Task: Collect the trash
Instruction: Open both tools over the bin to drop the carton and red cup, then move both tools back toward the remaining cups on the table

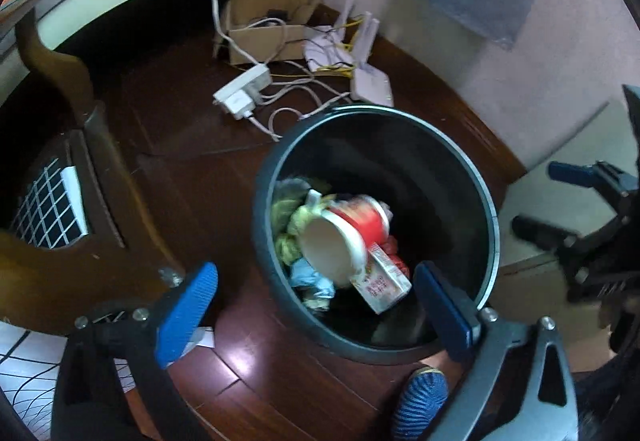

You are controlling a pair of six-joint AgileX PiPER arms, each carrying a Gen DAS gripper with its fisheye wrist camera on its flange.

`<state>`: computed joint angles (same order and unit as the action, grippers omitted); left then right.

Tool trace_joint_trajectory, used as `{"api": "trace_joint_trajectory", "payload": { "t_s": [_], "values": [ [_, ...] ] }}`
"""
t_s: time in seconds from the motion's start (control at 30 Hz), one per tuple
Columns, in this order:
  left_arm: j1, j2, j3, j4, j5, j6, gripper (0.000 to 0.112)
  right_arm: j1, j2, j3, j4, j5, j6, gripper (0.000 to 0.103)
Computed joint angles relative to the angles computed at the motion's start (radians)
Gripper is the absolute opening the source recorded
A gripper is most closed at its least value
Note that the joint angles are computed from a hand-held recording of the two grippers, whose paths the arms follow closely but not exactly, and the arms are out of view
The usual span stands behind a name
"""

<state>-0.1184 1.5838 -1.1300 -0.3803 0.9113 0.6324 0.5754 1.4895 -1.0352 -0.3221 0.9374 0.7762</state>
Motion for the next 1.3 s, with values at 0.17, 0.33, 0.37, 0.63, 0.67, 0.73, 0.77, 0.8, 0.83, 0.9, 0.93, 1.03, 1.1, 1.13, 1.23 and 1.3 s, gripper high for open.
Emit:
{"api": "trace_joint_trajectory", "payload": {
  "t_s": [0.17, 0.33, 0.37, 0.63, 0.67, 0.73, 0.77, 0.8, 0.83, 0.9, 0.93, 1.03, 1.1, 1.13, 1.23, 1.3],
  "values": [
    [-0.002, -0.037, 0.033, 0.047, -0.061, -0.029, 0.100, 0.001, -0.005, -0.006, -0.042, 0.020, 0.064, 0.103],
    [0.007, -0.067, 0.037, 0.054, -0.071, -0.036, 0.101, 0.023, 0.005, -0.040, -0.060, 0.042, 0.076, 0.103],
    [0.007, -0.071, 0.036, 0.059, -0.074, -0.038, 0.101, 0.028, 0.011, -0.048, -0.067, 0.050, 0.079, 0.103],
    [0.017, -0.130, 0.026, 0.061, -0.061, -0.043, 0.101, 0.060, -0.015, -0.074, -0.099, 0.072, 0.115, 0.103],
    [0.018, -0.135, 0.023, 0.060, -0.061, -0.045, 0.101, 0.065, -0.018, -0.079, -0.103, 0.075, 0.118, 0.103],
    [0.021, -0.154, 0.017, 0.058, -0.057, -0.050, 0.101, 0.079, -0.020, -0.097, -0.116, 0.087, 0.129, 0.103],
    [0.026, -0.165, 0.017, 0.055, -0.054, -0.049, 0.101, 0.085, -0.023, -0.106, -0.121, 0.092, 0.134, 0.103],
    [0.030, -0.175, 0.012, 0.053, -0.049, -0.050, 0.101, 0.094, -0.027, -0.114, -0.127, 0.097, 0.141, 0.103],
    [0.032, -0.182, 0.007, 0.052, -0.044, -0.051, 0.101, 0.100, -0.029, -0.120, -0.135, 0.100, 0.146, 0.103],
    [0.037, -0.195, -0.004, 0.049, -0.030, -0.047, 0.101, 0.113, -0.033, -0.136, -0.148, 0.109, 0.155, 0.103],
    [0.037, -0.203, -0.007, 0.054, -0.028, -0.048, 0.101, 0.123, -0.035, -0.144, -0.156, 0.117, 0.163, 0.103],
    [0.056, -0.232, -0.014, 0.043, -0.017, -0.040, 0.101, 0.150, -0.037, -0.170, -0.173, 0.142, 0.175, 0.103],
    [0.072, -0.244, -0.021, 0.031, -0.006, -0.034, 0.101, 0.168, -0.039, -0.190, -0.183, 0.159, 0.178, 0.103],
    [0.086, -0.252, -0.028, 0.020, 0.005, -0.025, 0.101, 0.176, -0.039, -0.199, -0.189, 0.165, 0.181, 0.103],
    [0.112, -0.267, -0.039, 0.004, 0.019, -0.011, 0.101, 0.203, -0.039, -0.230, -0.210, 0.186, 0.192, 0.103],
    [0.143, -0.275, -0.052, -0.016, 0.043, 0.008, 0.101, 0.221, -0.031, -0.258, -0.225, 0.199, 0.196, 0.103]
  ]
}}
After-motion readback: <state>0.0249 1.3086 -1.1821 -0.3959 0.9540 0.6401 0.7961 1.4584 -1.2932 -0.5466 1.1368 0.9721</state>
